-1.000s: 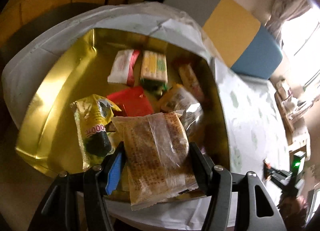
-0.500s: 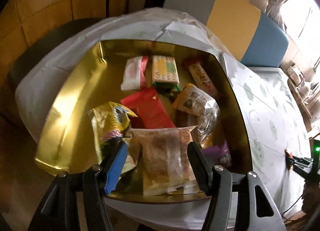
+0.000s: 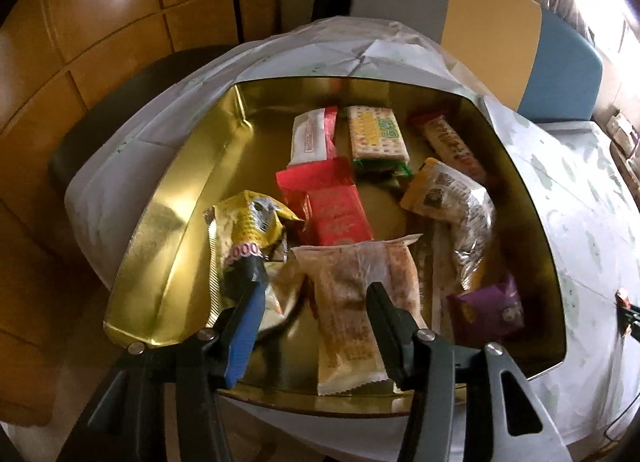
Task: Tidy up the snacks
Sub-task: 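Carry the orange snack bag into the gold tray and open the left tool, then carry the small red candy into the gold tray and release it from the right tool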
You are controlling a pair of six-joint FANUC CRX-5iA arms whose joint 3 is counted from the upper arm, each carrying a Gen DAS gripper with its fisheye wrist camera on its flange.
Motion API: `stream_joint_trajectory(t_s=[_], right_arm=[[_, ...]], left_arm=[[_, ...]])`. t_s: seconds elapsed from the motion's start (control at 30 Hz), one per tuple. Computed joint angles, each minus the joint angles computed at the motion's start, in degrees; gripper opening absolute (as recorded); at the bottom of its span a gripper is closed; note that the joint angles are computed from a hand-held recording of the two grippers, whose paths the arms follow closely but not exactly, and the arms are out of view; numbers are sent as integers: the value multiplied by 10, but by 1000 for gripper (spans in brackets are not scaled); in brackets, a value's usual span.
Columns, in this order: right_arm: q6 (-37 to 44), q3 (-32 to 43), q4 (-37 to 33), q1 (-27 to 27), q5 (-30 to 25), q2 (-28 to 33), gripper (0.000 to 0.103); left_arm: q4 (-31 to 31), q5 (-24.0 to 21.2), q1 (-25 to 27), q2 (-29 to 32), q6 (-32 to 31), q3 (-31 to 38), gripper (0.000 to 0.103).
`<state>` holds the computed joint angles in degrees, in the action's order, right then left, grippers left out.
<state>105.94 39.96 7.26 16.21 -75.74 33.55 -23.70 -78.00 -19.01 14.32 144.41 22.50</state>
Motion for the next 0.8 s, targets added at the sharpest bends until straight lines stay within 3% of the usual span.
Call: stream_joint_trajectory(t_s=[0.5,0.8], right_arm=[[-5,-18,8,3,13,-8,22],[-1,-5,13,6,-8,0,22]], left_arm=[[-23,12,-25,8,0,19,54],[-27,32,-25,-4,5,6,54]])
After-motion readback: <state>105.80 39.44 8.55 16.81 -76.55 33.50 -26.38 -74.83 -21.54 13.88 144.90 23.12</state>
